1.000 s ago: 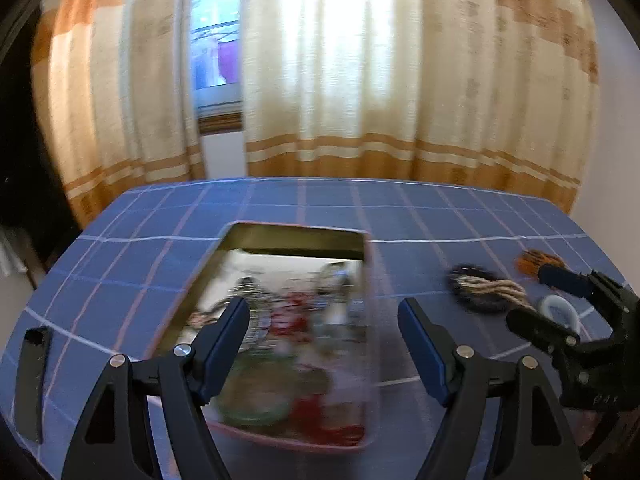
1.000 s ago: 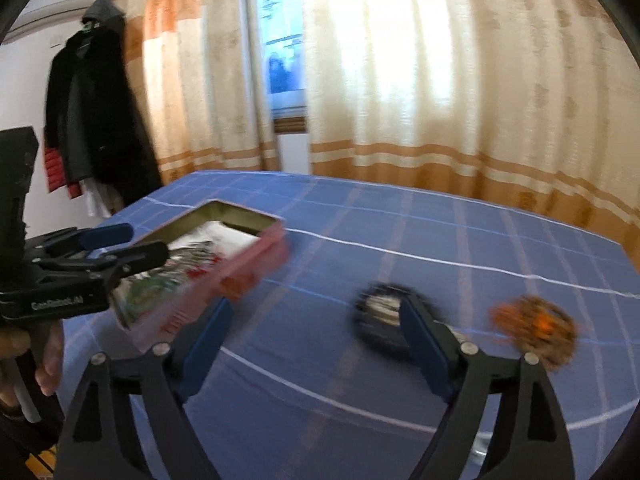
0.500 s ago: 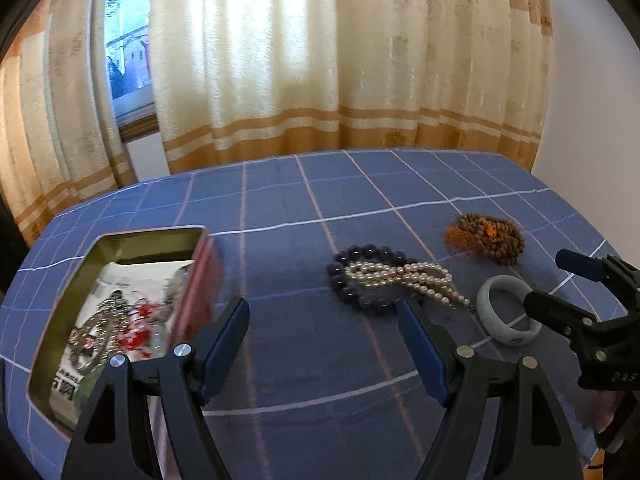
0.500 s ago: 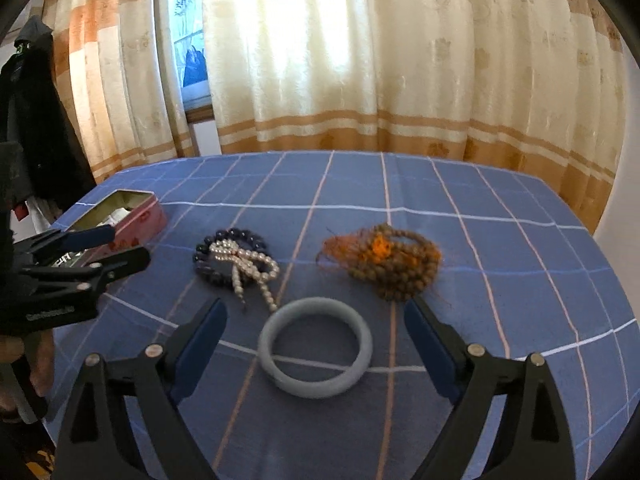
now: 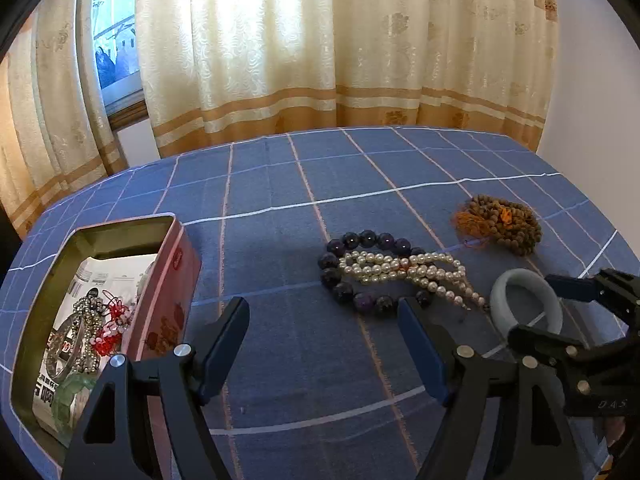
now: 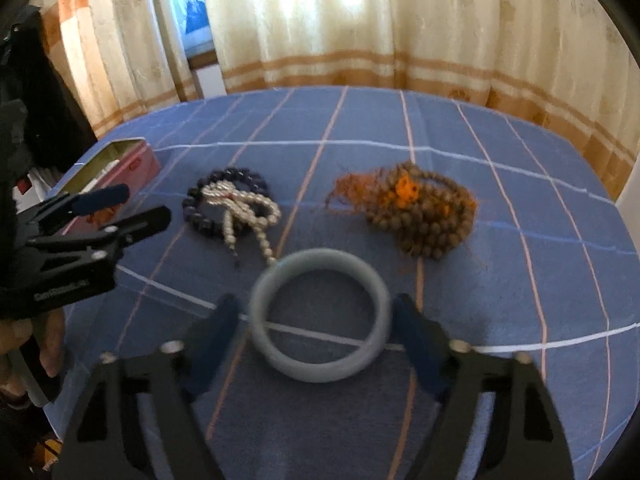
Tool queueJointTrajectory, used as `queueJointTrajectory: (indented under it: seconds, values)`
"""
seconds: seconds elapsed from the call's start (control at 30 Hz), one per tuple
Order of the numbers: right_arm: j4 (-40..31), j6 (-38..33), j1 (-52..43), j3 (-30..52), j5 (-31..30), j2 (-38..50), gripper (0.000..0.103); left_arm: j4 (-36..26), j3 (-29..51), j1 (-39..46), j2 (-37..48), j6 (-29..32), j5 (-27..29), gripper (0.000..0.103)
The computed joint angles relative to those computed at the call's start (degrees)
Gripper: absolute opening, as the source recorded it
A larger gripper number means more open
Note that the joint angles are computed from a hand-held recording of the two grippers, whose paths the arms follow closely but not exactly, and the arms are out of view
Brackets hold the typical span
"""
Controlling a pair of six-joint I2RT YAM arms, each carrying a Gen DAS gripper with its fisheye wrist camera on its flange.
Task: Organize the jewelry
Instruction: 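Grasp the pearl strand with the left tool while the right tool moves to the white jade bangle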
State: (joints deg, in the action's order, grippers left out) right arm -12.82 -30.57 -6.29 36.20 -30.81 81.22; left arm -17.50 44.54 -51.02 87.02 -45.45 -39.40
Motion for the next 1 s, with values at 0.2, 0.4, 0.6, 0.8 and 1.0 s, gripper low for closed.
queueJointTrajectory:
  seconds: [0.2, 0.4, 0.6, 0.8, 1.0]
  values:
    - [0.82, -0.14, -1.08, -1.71, -0.63, -2.24, 0.077, 2.91, 0.23, 0.53, 0.22, 2.10, 2.23, 0.077]
    - [1.96, 1.63, -3.05, -1.20, -0.76, -2.17, 0.077, 5.11, 4.23, 1.72, 4.37, 6.12, 4.04, 0.077]
    - [2.10, 2.39, -4.21, -0.19, -1.40, -1.44, 0.077, 7.78, 8.32, 5.14, 9.46, 9.49, 13.48, 0.064]
    - [2.94, 2.56, -3.80, -0.67, -1.02, -2.11, 0.077, 8.67, 8.94, 5.80, 10.56, 9.69, 16.85, 0.017]
    - [2.84, 2.40, -4.22, -0.29, -1.53, -1.57, 0.077, 15.69, 2.65, 3.45, 4.77, 9.79, 11.93, 0.007]
